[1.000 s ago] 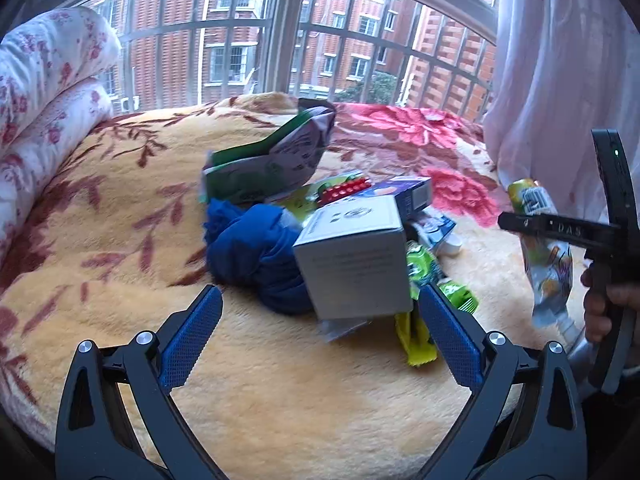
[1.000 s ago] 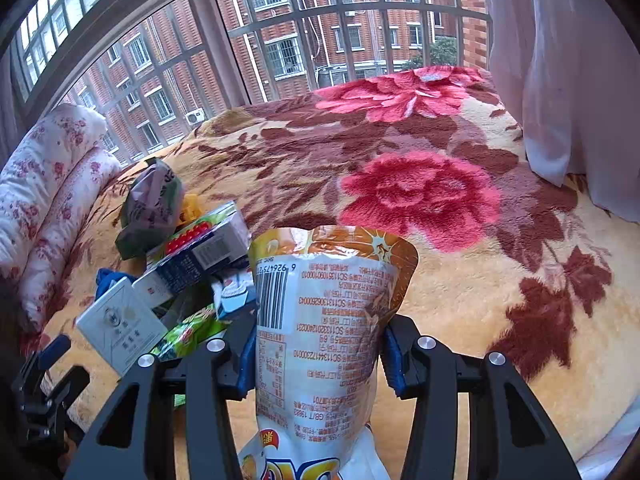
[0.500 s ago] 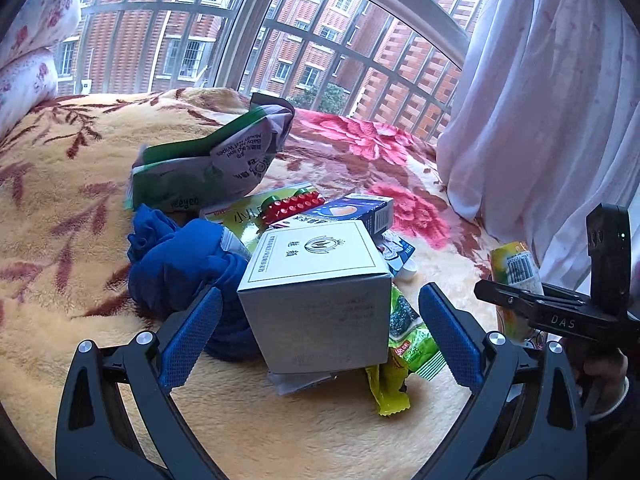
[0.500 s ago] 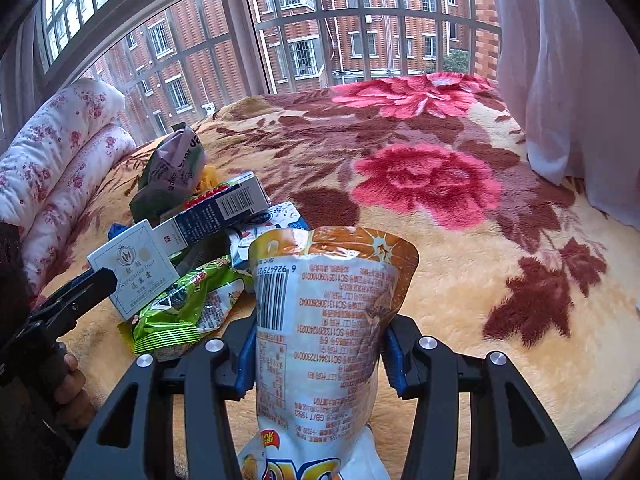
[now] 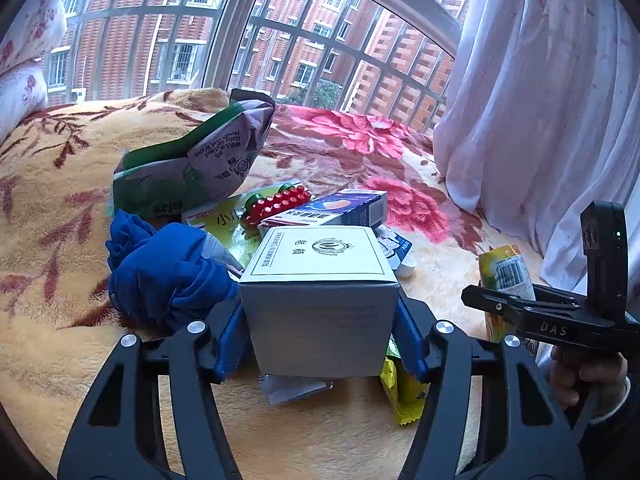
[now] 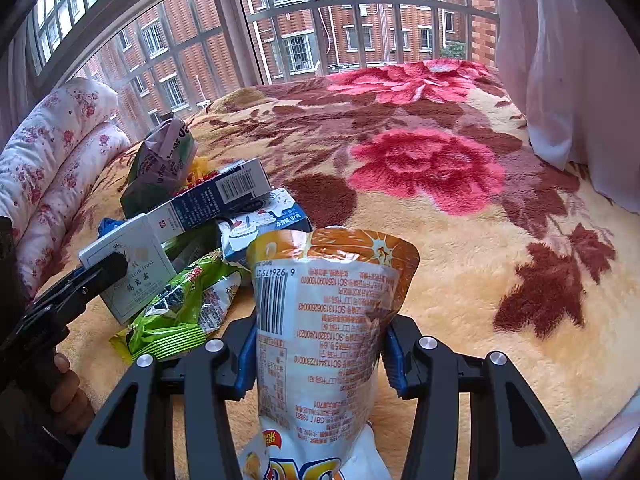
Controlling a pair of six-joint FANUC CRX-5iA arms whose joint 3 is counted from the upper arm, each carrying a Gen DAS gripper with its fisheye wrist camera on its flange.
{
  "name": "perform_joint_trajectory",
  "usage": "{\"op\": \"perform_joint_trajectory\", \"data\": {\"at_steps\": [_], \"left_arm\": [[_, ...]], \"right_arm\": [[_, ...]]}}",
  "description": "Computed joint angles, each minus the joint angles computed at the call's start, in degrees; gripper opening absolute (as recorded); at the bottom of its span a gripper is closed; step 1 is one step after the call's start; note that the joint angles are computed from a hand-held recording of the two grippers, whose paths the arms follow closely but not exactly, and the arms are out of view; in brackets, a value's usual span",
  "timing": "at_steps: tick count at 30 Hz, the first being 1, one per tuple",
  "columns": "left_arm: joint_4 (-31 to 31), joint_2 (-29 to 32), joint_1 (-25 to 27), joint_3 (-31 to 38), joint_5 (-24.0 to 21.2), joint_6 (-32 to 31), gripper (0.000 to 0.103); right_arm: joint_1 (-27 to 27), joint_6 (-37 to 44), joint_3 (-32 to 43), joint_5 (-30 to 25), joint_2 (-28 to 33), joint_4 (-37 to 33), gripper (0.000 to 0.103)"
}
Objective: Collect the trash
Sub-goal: 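Carry pouch and box down to the orange bucket and open both tools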
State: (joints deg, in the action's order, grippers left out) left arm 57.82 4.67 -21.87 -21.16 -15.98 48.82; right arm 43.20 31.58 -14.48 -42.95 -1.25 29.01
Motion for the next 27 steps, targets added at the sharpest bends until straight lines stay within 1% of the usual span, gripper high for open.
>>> {"op": "perform_joint_trajectory", "data": {"at_steps": [3, 6, 9, 11, 13, 16, 21, 25, 27], "left_arm": [[-0.2, -1.0, -0.2, -1.0, 1.2, 0.0, 0.060], [3.2, -2.9, -1.3, -2.9, 2.7, -3.7, 0.060], [4.1, -5.4, -2.1, -4.4, 3.8, -5.5, 0.060], [4.0, -7.5, -2.1, -5.7, 3.5, -5.7, 0.060], [3.1, -9.9, -1.7, -7.2, 2.0, -5.4, 0.060], [-1.2, -13.7, -1.1, -9.4, -0.4, -3.3, 0.060], [-11.3, -19.4, -0.2, -12.2, -5.4, 2.7, 0.060], [-20.3, -22.7, 0.0, -13.3, -9.1, 7.3, 0.060], [-23.3, -24.5, 0.0, -14.6, -10.5, 8.2, 0.060]], "right_arm": [[0.1, -0.8, -0.6, 0.0, -0.6, 0.6, 0.049], [0.4, -2.1, -1.3, -0.2, -1.3, 1.3, 0.049], [0.9, -2.5, -1.7, -0.4, -2.3, 1.4, 0.049], [1.7, -2.9, -2.3, -0.7, -3.2, 2.2, 0.049], [2.7, -2.5, -2.9, -0.7, -4.6, 1.9, 0.049], [4.6, -1.3, -4.2, -0.3, -7.1, 0.4, 0.049], [9.6, -1.2, -7.3, -1.1, -10.9, 0.3, 0.049], [13.9, -4.0, -11.4, -0.6, -13.6, 3.1, 0.050], [15.7, -5.8, -13.2, -0.5, -14.7, 3.7, 0.050]]}}
